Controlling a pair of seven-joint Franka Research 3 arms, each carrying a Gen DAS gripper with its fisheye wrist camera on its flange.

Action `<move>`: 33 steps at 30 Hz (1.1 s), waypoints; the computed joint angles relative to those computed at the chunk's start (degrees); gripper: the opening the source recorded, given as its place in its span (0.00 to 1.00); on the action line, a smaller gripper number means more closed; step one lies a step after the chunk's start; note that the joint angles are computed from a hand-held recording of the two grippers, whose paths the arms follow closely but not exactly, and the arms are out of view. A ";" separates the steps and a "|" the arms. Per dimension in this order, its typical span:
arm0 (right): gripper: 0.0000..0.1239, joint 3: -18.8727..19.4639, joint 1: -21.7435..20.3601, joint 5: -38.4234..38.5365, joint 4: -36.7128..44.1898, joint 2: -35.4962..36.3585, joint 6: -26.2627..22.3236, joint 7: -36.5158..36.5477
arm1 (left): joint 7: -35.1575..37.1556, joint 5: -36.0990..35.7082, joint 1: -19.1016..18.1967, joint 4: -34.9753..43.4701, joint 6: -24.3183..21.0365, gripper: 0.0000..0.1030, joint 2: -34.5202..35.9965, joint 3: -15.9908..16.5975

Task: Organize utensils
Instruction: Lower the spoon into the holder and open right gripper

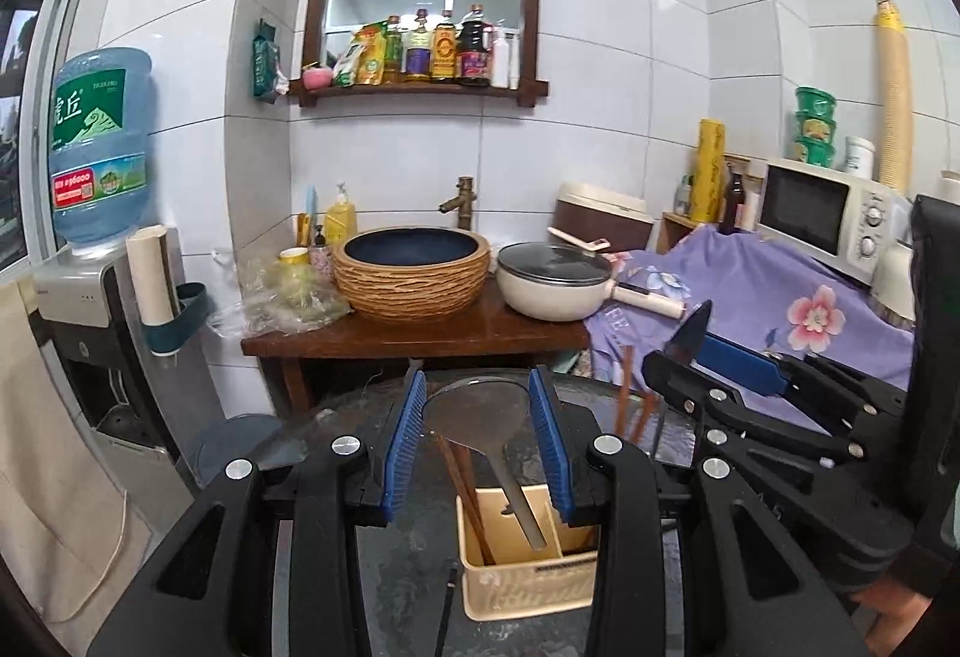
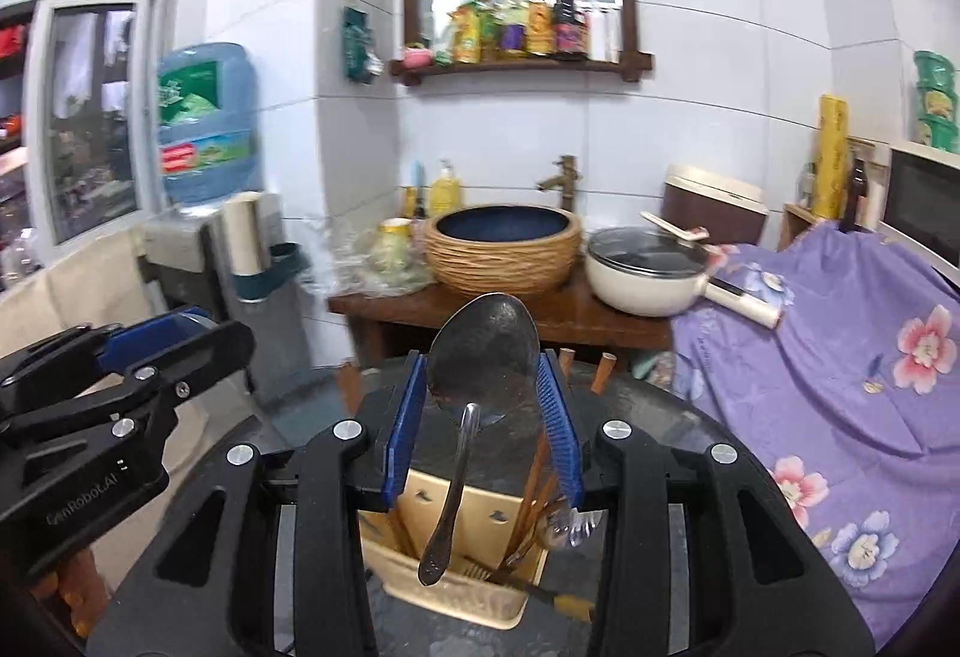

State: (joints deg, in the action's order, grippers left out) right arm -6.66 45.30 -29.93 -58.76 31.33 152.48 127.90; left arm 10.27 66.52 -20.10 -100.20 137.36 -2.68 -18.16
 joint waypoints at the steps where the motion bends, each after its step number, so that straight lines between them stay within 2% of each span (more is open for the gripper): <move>1: 0.31 -1.00 0.72 -0.97 1.67 1.39 -0.99 1.13 | -0.37 0.19 0.13 0.46 -0.25 0.34 0.71 0.10; 4: 0.31 -2.68 1.92 -2.87 4.64 4.31 -3.35 3.36 | -0.96 0.42 0.10 1.08 -0.94 0.34 2.23 0.72; 7: 0.31 -2.54 1.76 -2.70 6.32 6.48 -4.45 3.45 | -1.67 0.30 0.08 0.66 -0.39 0.34 2.85 1.48; 15: 0.31 -2.47 2.17 -3.32 0.11 4.84 -3.04 4.50 | -1.64 -2.21 0.73 -2.90 2.69 0.34 2.63 2.54; 18: 0.31 -3.28 3.07 -6.16 -3.25 3.17 -1.47 5.52 | -1.19 -3.38 1.11 -4.09 4.01 0.34 2.56 2.71; 25: 0.32 -2.24 2.91 -8.16 -4.09 2.30 -1.87 3.46 | 1.85 -6.58 1.39 -5.01 5.78 0.34 3.05 2.86; 28: 0.36 -2.73 3.33 -10.11 -4.59 1.74 -1.39 4.07 | 1.74 -6.89 1.56 -5.68 6.42 0.34 2.61 2.98; 29: 0.41 -2.54 3.24 -10.35 -4.79 1.47 -1.19 3.92 | 1.57 -6.69 1.58 -5.65 6.39 0.34 2.66 2.92; 30: 0.44 -2.41 3.17 -10.57 -5.00 1.20 -0.97 3.94 | 1.32 -6.40 1.65 -5.97 6.56 0.36 2.33 2.94; 33: 0.44 -2.75 3.40 -12.59 -7.04 -0.58 0.50 5.52 | -0.98 -4.81 2.00 -7.48 7.29 0.50 0.66 2.78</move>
State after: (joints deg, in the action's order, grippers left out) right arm -9.41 48.70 -42.51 -65.80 30.75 152.98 133.42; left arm 9.29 61.72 -18.09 -107.68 144.64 -2.02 -15.38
